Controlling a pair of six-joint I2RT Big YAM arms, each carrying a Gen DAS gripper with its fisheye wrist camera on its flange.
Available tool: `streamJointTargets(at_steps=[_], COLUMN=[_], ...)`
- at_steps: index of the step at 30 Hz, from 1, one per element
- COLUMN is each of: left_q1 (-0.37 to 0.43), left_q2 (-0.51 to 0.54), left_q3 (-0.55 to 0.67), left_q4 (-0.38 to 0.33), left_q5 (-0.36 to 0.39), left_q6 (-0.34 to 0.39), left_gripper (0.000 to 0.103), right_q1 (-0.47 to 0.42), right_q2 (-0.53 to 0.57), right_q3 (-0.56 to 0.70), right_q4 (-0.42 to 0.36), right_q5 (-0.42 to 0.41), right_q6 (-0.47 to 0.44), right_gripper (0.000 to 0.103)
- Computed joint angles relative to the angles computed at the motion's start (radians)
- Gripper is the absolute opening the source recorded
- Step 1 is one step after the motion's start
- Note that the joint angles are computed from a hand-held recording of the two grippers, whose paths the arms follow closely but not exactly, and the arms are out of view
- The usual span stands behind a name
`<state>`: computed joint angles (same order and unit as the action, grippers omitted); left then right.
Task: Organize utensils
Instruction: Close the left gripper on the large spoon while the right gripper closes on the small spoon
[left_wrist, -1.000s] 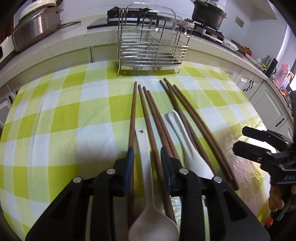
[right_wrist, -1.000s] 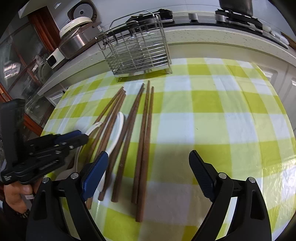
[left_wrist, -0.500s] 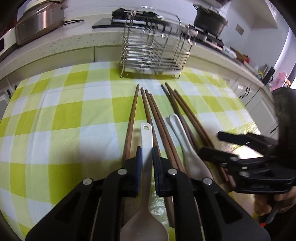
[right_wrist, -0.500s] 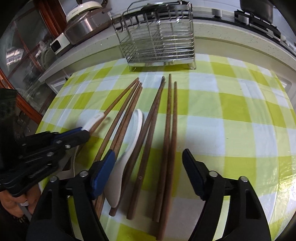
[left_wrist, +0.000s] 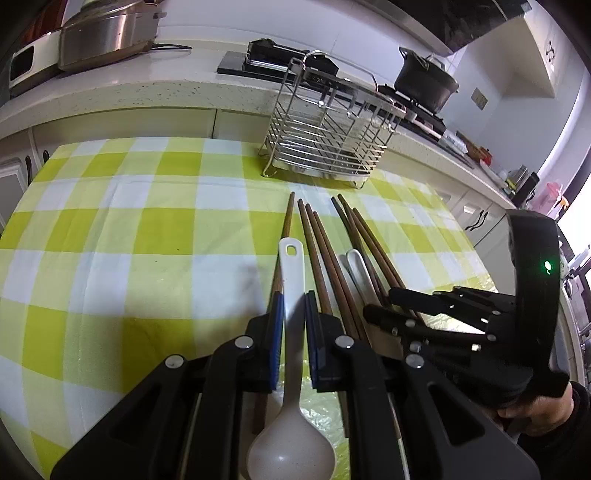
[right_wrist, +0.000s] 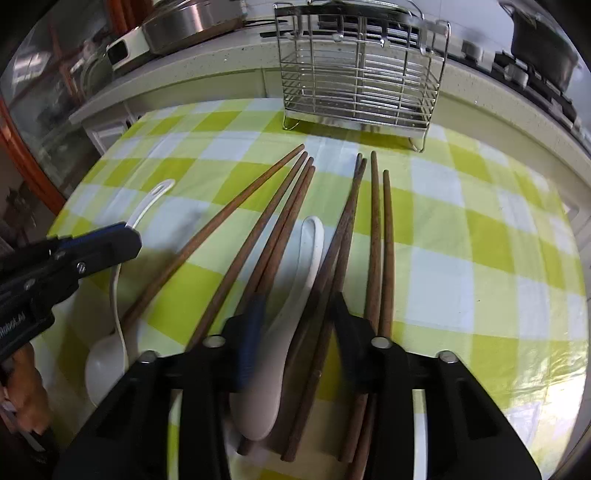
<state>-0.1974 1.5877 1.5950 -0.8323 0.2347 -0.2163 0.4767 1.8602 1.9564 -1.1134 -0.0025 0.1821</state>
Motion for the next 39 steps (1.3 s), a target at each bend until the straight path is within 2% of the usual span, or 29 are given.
streamJointTargets(at_steps=[2, 5, 9, 15, 18, 24, 31, 34, 36, 39], left_q1=[0.009, 0.019, 0.034, 0.053, 0.060, 0.062, 0.054, 0.050, 0.046, 0.039], left_q2=[-0.009, -0.018, -0.030, -0.041, -0.045, -0.049, -0.053, -0.056, -0.058, -0.069], left_q3=[-0.013, -0.029, -0.050, -0.074, -0.081, -0.084, -0.082, -0.079, -0.076, -0.077], left_q4=[0.016, 0.032, 0.049, 0.067, 0.073, 0.075, 0.068, 0.060, 0.054, 0.049], left_q5=[0.013, 0.028, 0.049, 0.063, 0.067, 0.065, 0.050, 0.038, 0.029, 0.015], left_q6=[-0.005, -0.009, -0.018, -0.033, -0.041, -0.043, -0.036, -0.031, -0.029, -0.024], left_gripper=[0.012, 0.012, 0.012, 0.012, 0.012, 0.012, 0.012, 0.012, 0.012, 0.012], right_q1=[-0.008, -0.007, -0.008, -0.017, -0.019, -0.022, -0.016, -0.005, -0.009, -0.014], right_q2=[0.006, 0.032, 0.099, 0.151, 0.173, 0.163, 0.130, 0.105, 0.098, 0.075], right_q3=[0.017, 0.065, 0.162, 0.238, 0.266, 0.243, 0.189, 0.148, 0.136, 0.108], right_q4=[0.014, 0.008, -0.052, -0.082, -0.111, -0.126, -0.106, -0.079, -0.068, -0.033], right_q5=[-0.011, -0.010, -0.027, -0.021, -0.029, -0.018, -0.003, 0.005, -0.020, -0.036], right_q6=[0.005, -0.037, -0.081, -0.115, -0.135, -0.140, -0.151, -0.180, -0.171, -0.153], right_gripper=[0.033, 0.033, 0.033, 0.032, 0.025, 0.024, 0.023, 0.016, 0.009, 0.007])
